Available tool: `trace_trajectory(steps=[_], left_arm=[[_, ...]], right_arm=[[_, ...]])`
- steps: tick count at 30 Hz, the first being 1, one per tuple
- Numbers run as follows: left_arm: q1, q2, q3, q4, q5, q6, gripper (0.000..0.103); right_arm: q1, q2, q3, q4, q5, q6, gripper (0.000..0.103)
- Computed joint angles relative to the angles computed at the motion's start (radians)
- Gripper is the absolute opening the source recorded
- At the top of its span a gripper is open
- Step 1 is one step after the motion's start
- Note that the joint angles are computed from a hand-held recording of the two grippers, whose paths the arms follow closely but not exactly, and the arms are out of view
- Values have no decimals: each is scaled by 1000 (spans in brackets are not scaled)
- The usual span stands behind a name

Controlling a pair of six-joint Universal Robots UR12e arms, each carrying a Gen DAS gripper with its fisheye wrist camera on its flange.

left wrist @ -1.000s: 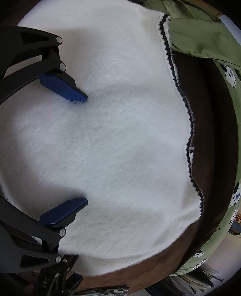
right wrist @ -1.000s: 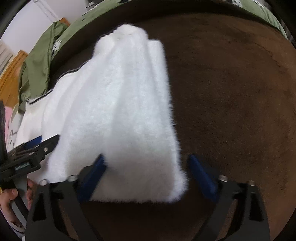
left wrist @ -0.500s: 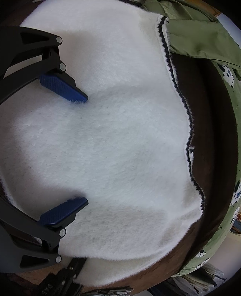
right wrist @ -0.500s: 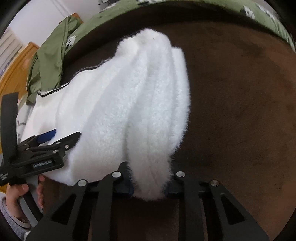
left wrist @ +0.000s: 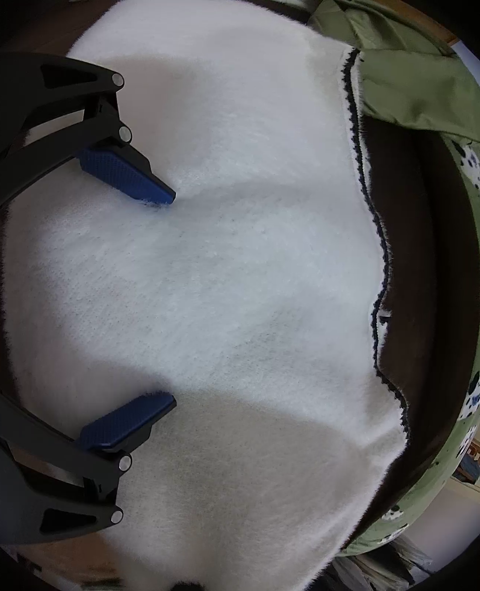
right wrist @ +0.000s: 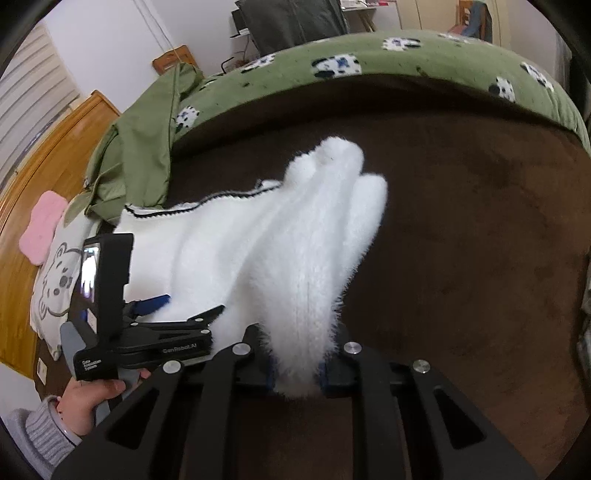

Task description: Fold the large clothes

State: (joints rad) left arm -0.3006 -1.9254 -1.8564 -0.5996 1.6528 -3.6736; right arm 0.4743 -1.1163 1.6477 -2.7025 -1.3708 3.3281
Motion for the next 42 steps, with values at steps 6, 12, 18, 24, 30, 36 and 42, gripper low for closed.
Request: trace_trajectory(steps=[6, 12, 18, 24, 30, 36, 42], left_arm=[[-26, 7, 12, -10, -23, 16, 97], [-11, 66, -20, 38, 30, 22, 97], [53, 83, -64, -59, -10, -71, 97], [28, 47, -62, -55, 46, 23, 98], [48, 61, -84, -28, 2, 34, 98], [62, 98, -101, -31, 39, 44, 97], [71, 177, -143, -60, 146, 88, 97]], right_arm=[[-6, -47, 34, 25, -35, -9, 16], [-4, -69, 53, 45, -52, -41, 16], [-3, -67, 50, 43, -56, -35, 16], [12, -64, 41, 40, -70, -38, 16], [33, -59, 2, 12, -44, -44, 16], [76, -36, -72, -3, -20, -116, 16], [118, 4, -164, 31, -21, -194, 16]])
